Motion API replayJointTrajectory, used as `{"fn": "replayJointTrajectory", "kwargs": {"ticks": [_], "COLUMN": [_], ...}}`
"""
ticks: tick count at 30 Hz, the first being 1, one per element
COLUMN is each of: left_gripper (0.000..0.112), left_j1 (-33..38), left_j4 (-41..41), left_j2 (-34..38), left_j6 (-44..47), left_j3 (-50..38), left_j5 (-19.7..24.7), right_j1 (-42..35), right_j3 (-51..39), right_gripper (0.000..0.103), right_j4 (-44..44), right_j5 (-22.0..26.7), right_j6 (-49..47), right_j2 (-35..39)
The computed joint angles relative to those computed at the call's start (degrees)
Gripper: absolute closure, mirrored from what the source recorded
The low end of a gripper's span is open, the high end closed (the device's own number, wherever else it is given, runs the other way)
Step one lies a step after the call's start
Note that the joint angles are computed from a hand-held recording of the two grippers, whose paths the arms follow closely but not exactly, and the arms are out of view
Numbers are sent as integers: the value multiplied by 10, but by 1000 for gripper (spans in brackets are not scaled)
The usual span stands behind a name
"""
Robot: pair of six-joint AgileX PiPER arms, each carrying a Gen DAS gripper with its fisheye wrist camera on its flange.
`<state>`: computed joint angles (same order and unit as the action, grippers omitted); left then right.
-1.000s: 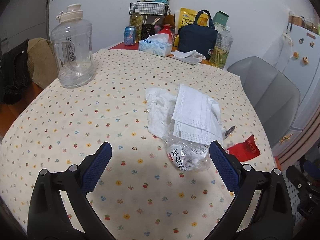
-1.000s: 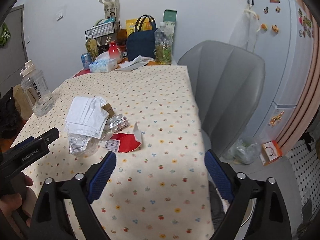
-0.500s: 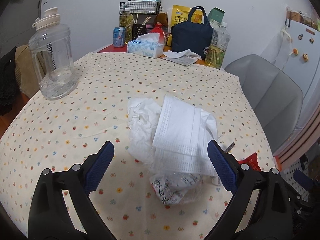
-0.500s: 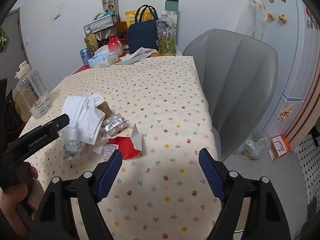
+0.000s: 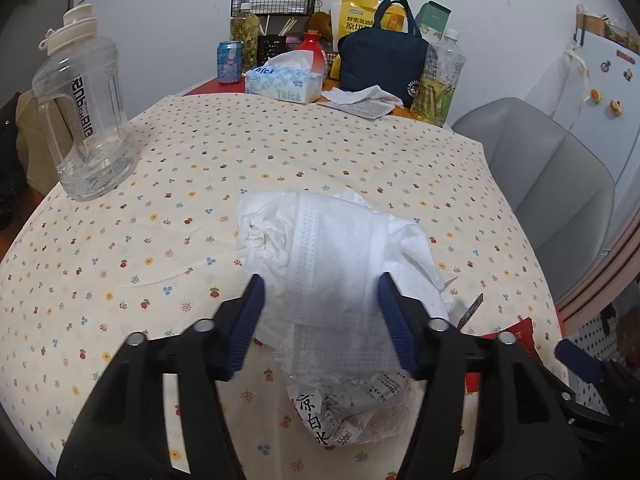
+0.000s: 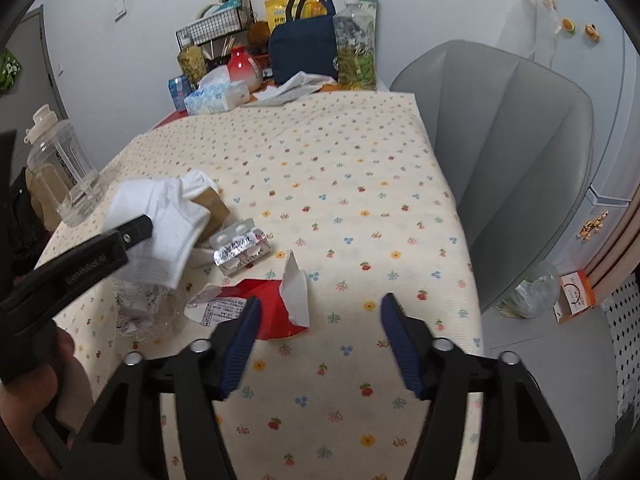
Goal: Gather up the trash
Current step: 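Grasp the white mask with the left tool while the right tool grasps the red wrapper, then carry the mask and red wrapper with both tools over the wastebasket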
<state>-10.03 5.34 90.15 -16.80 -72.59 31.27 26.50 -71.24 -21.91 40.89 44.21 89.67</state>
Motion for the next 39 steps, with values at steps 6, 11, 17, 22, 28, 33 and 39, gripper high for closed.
{"fn": "replayJointTrajectory", "kwargs": {"ticks": [6,11,17,22,28,33,39], "left_gripper": [83,97,110,110,110,110,110], "left_j1": [15,17,22,27,17,-21,-93], "left_j4": [-46,-47,-36,-41,-30,13,78], "left_j2": [-22,-48,-85,-120,-143,-149,-138], "left_j6": [36,36,28,33,24,-17,-88], "left_j3": [18,27,39,48,33,21,9], "left_j5": [-17,-13,-5,-3,12,22,30], "right_j1": [-5,9,28,41,55,54,29], "right_j3": [4,17,30,37,37,48,78], "right_gripper": [97,97,97,97,97,97,97], "right_j4": [29,4,-21,-36,-57,-70,-68], "right_j5": [-4,5,20,33,51,64,75], "right_j6": [-25,0,27,42,59,68,64], "right_j2": [-2,-33,-70,-100,-129,-165,-210]}}
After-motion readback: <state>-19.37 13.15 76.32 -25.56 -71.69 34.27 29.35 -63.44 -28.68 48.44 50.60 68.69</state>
